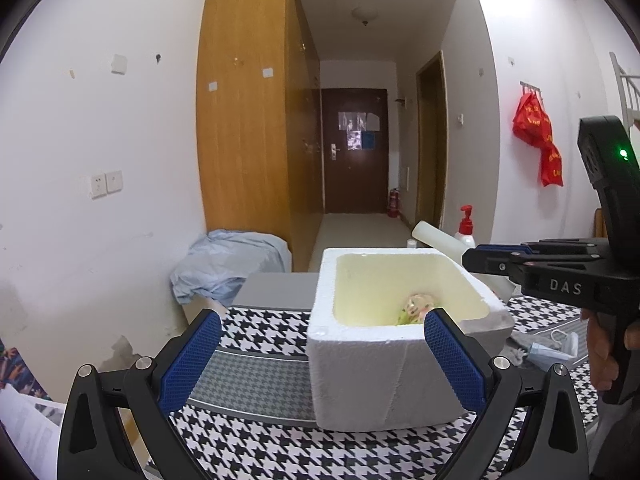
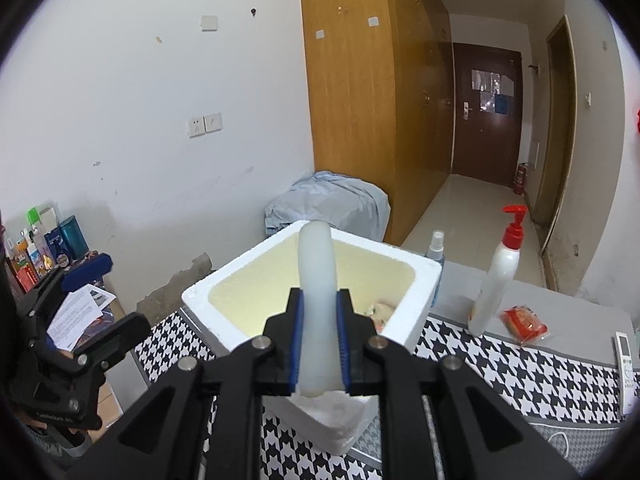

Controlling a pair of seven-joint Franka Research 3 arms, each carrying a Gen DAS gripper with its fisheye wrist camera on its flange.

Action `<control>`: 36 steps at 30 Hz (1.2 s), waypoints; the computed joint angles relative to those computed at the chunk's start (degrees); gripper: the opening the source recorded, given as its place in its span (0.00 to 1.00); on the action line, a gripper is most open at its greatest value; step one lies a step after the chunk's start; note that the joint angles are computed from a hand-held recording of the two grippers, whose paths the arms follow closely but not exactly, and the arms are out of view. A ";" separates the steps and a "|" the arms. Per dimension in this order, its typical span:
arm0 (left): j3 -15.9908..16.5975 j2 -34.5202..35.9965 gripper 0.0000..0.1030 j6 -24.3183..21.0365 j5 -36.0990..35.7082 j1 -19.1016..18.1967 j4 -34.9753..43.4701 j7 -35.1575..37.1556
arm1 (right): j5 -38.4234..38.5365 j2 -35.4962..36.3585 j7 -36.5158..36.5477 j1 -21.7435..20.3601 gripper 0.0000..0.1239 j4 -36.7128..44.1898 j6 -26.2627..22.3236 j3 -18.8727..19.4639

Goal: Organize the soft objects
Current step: 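Lower the white roll into the foam box and open the right tool, then withdraw both tools from the foam box back toward the table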

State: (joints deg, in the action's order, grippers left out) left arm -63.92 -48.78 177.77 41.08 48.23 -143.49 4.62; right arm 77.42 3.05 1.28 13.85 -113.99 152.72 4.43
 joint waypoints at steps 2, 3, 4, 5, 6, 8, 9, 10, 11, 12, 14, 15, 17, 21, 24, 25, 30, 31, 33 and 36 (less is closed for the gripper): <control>0.14 -0.05 0.99 -0.23 -0.08 -0.06 -0.24 -0.04 | -0.93 0.54 1.05 0.17 0.14 0.52 0.23 0.14; 0.33 -0.28 0.99 0.28 -0.12 0.02 -0.59 -0.33 | -1.14 0.65 1.24 0.22 0.14 0.61 0.39 0.23; 0.37 -0.39 0.99 0.37 -0.21 -0.04 -0.73 -0.40 | -1.55 0.78 1.66 0.24 0.14 0.76 0.47 0.29; 0.42 -0.29 0.99 0.24 -0.28 -0.09 -0.84 -0.34 | -2.01 0.97 2.10 0.30 0.14 0.94 0.58 0.37; 0.46 -0.29 0.99 0.17 -0.28 -0.09 -1.00 -0.29 | -2.56 1.17 2.51 0.37 0.14 1.14 0.78 0.48; 0.34 -0.73 0.99 -0.45 -0.37 -0.17 -1.26 -0.51 | -3.57 1.45 3.48 0.51 0.14 1.45 1.14 0.69; 0.38 -1.04 0.99 -0.65 -0.42 -0.19 -1.53 -0.83 | -4.18 1.60 3.97 0.56 0.14 1.65 1.15 0.79; 0.48 -1.13 0.99 -0.44 -0.37 -0.22 -1.81 -1.10 | -4.51 1.79 4.21 0.60 0.14 1.83 1.29 0.89; 0.65 -1.17 0.99 0.00 -0.36 -0.23 -2.22 -1.39 | -5.25 1.99 4.73 0.70 0.14 2.02 1.56 1.01; 0.80 -1.14 0.99 0.25 -0.50 -0.29 -2.68 -1.70 | -5.95 2.14 5.19 0.81 0.15 2.13 1.84 1.15; 0.84 -1.18 0.99 0.64 -0.59 -0.27 -3.27 -1.97 | -6.53 2.37 5.61 1.00 0.17 2.30 2.58 1.47; 0.88 -1.00 0.99 0.50 -0.66 -0.37 -3.61 -1.97 | -6.86 2.57 5.96 1.07 0.18 2.48 2.71 1.59; 0.85 -1.15 0.99 0.60 -0.76 -0.44 -4.25 -2.29 | -8.15 3.10 7.38 1.19 0.24 3.04 2.83 1.76; 1.21 -1.03 0.99 0.37 -1.19 -1.09 -5.74 -3.55 | -7.33 3.43 6.81 0.52 0.49 3.49 1.67 2.10; 1.38 -0.37 0.99 0.72 -1.28 -1.54 -6.86 -3.82 | -6.52 3.28 7.25 0.34 0.52 3.06 2.29 1.94; 1.17 -0.61 0.99 1.25 -1.20 -1.32 -7.10 -4.14 | -6.41 3.02 7.32 0.13 0.53 2.85 1.53 1.83; 0.95 0.11 0.99 2.98 -1.80 -1.03 -7.81 -4.19 | -0.33 -0.66 1.41 -0.69 0.65 -0.65 -2.11 0.91; 0.90 0.56 0.99 2.66 -2.09 -1.13 -7.65 -3.91 | 1.08 -1.44 0.39 -0.63 0.70 -1.42 -2.71 0.58; 0.99 1.08 0.99 1.84 -2.16 -1.79 -7.32 -2.92 | 4.57 -3.83 -2.48 -0.47 0.70 -3.87 -3.43 -0.18; 0.31 0.25 0.99 1.43 -2.02 -2.21 -6.96 -3.54 | 7.29 -6.10 -6.44 0.08 0.79 -6.43 -4.13 -1.26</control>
